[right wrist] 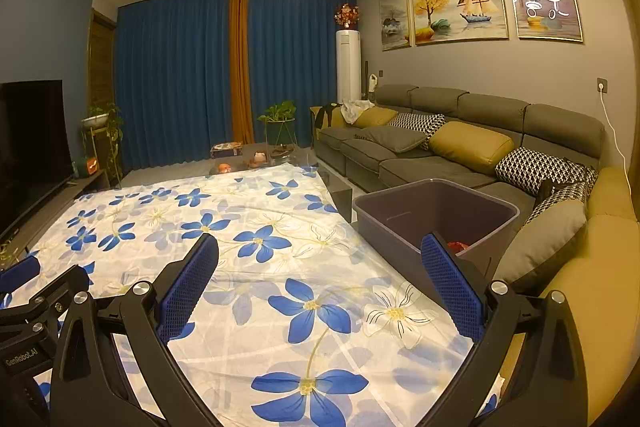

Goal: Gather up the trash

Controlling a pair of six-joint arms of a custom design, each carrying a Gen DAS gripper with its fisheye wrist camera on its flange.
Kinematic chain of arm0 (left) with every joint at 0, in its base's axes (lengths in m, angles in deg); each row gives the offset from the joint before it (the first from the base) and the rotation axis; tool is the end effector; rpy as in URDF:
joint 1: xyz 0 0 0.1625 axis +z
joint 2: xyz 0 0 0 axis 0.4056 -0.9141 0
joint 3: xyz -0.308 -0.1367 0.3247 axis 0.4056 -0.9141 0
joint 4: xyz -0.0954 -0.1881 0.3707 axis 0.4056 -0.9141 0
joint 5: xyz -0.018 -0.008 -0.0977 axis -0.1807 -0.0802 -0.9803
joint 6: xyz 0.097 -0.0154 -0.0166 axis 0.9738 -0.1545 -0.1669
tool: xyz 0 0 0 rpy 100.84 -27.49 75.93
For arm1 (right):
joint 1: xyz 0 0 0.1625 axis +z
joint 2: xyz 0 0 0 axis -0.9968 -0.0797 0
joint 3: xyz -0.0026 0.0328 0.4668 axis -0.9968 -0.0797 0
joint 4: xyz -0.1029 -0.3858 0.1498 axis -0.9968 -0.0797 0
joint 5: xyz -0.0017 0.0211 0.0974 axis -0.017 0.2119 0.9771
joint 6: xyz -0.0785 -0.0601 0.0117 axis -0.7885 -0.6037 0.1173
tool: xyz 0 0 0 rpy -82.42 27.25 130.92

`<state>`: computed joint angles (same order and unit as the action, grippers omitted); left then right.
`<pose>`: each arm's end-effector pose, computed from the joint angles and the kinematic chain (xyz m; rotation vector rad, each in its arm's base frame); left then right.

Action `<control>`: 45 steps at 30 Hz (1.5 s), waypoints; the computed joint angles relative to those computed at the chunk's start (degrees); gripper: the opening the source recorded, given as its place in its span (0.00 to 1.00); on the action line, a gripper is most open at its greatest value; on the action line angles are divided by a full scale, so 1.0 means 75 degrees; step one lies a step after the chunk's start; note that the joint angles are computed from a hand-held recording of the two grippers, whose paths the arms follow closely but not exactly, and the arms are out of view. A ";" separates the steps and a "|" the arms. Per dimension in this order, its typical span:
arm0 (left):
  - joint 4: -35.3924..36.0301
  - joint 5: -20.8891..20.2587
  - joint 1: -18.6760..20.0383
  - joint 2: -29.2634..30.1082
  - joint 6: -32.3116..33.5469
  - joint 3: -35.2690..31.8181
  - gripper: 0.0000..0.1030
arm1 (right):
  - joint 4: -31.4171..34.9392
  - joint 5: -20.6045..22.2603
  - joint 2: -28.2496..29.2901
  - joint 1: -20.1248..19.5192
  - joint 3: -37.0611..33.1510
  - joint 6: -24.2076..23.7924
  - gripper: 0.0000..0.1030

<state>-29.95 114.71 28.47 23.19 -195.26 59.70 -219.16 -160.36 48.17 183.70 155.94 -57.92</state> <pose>-0.3533 -0.7657 0.0819 0.8745 2.3200 -1.2094 0.1774 -0.7087 0.2623 0.1594 -1.7450 1.5127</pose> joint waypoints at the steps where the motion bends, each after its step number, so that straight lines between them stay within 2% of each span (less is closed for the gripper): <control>1: 0.0001 -0.0002 -0.0001 0.0001 -0.0004 0.0000 0.94 | -0.0002 -0.0004 -0.0002 0.0001 0.0004 0.0000 0.95; 24: -0.0117 0.0027 -0.0039 0.0022 0.0114 -0.0017 0.94 | -0.0148 -0.0135 0.0176 -0.0025 -0.0213 -0.0173 0.95; 45: -0.0029 0.0031 -0.0093 0.0083 0.0080 -0.0107 0.94 | -0.0217 -0.0035 0.0099 -0.0078 -0.0113 -0.0019 0.95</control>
<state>-30.17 114.94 27.77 23.81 -194.66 58.90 -220.79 -160.62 48.91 183.12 155.09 -58.06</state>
